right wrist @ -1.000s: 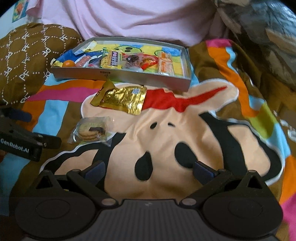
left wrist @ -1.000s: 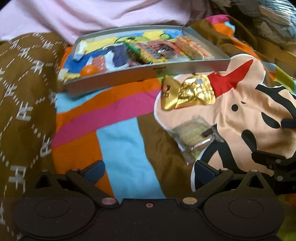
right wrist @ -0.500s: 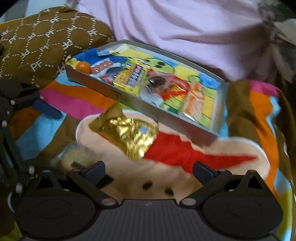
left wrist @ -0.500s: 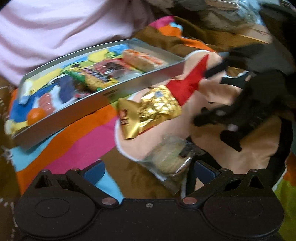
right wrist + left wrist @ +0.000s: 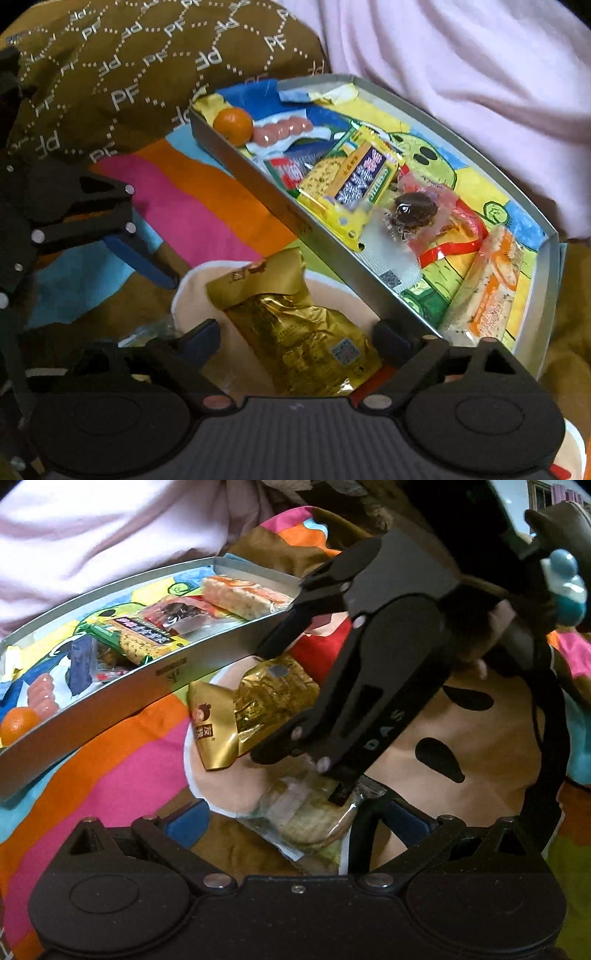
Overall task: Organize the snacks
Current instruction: 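Grasp the clear cookie packet with the left tool while the right tool grasps the gold foil packet, then lift the cookie packet with the left tool while the right tool lifts the gold packet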
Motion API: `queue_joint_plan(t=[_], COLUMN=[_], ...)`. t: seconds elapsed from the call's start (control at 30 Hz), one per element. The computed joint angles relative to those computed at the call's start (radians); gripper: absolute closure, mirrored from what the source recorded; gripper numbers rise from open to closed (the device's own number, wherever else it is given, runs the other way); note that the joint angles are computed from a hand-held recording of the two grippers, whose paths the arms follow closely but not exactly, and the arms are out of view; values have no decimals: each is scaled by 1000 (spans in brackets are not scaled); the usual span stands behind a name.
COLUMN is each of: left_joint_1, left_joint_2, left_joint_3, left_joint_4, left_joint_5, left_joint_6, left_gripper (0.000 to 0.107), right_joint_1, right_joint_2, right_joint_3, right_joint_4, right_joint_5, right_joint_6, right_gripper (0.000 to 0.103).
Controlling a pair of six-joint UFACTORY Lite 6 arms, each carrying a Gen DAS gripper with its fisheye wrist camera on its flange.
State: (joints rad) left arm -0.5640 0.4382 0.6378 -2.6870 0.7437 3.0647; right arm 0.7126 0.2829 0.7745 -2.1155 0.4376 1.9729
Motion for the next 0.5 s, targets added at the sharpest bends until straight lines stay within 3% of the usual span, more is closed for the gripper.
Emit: queue_joint_plan(t=[0.17,0.33,0.5], left_joint_1=[17,35,45], left_joint_2=[16,29,20], left_joint_3=[24,61,59], left_joint_4=[69,145,174], left_joint_5=[3,-19,-22], left_joint_6=[-46,-110,-112], left_gripper=[8,17,23], right_joint_1=[4,2,26], right_joint_2=[31,-12,-87], right_joint_3=[3,-51,-141], right_joint_4=[12,8,68], right_joint_5=[28,48,86], right_joint_6=[-35,17,82], right_gripper=[22,40,44])
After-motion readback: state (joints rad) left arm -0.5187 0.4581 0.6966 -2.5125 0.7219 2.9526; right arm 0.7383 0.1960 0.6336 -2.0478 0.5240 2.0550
